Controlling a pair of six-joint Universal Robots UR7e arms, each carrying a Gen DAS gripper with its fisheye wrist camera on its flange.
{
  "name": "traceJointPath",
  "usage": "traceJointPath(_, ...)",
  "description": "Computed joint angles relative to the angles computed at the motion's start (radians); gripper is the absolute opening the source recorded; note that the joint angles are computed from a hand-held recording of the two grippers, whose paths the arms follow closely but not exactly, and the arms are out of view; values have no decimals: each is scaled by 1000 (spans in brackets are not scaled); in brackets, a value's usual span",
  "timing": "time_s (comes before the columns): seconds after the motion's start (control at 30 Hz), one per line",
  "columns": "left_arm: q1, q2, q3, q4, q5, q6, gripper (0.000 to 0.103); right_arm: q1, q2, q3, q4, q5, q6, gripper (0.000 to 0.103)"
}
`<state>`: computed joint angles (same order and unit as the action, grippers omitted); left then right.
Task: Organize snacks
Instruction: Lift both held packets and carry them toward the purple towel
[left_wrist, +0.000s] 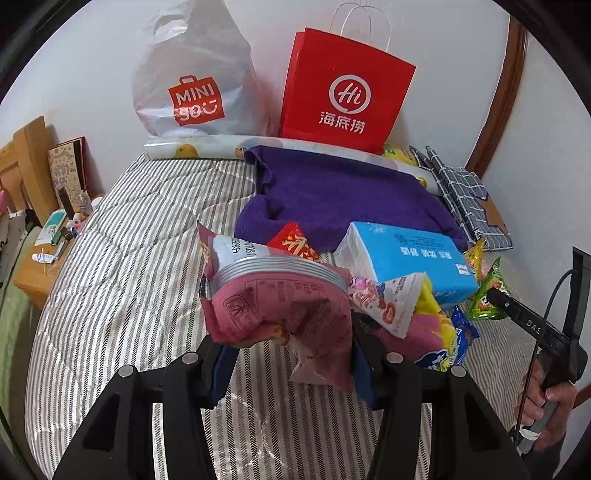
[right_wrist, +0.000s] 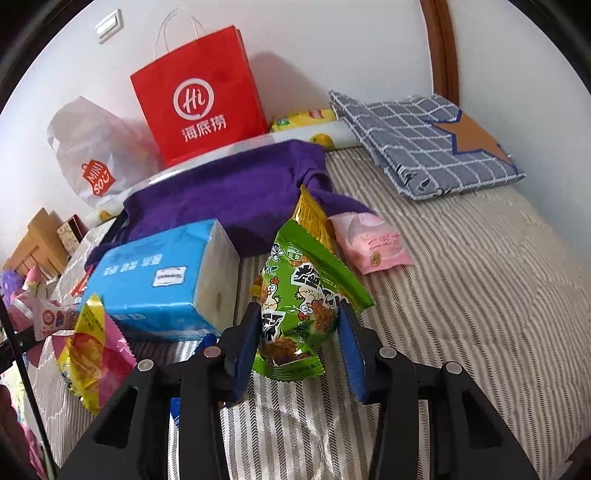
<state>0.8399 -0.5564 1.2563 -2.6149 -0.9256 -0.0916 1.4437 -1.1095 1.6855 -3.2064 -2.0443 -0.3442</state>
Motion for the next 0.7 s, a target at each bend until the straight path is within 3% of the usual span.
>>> traceJointPath(0.3, -14, -6, -6, -10, -18, 11, 51, 53, -40, 29, -26, -18, -51, 42)
traceJointPath(0.47, -28, -5, -24, -9, -41, 20, 51, 102, -31, 30, -84, -83, -137, 42)
traceJointPath(0.7, -44, 22, -101, 34, -52, 25, 51, 137, -25, -3, -53, -106, -140, 42)
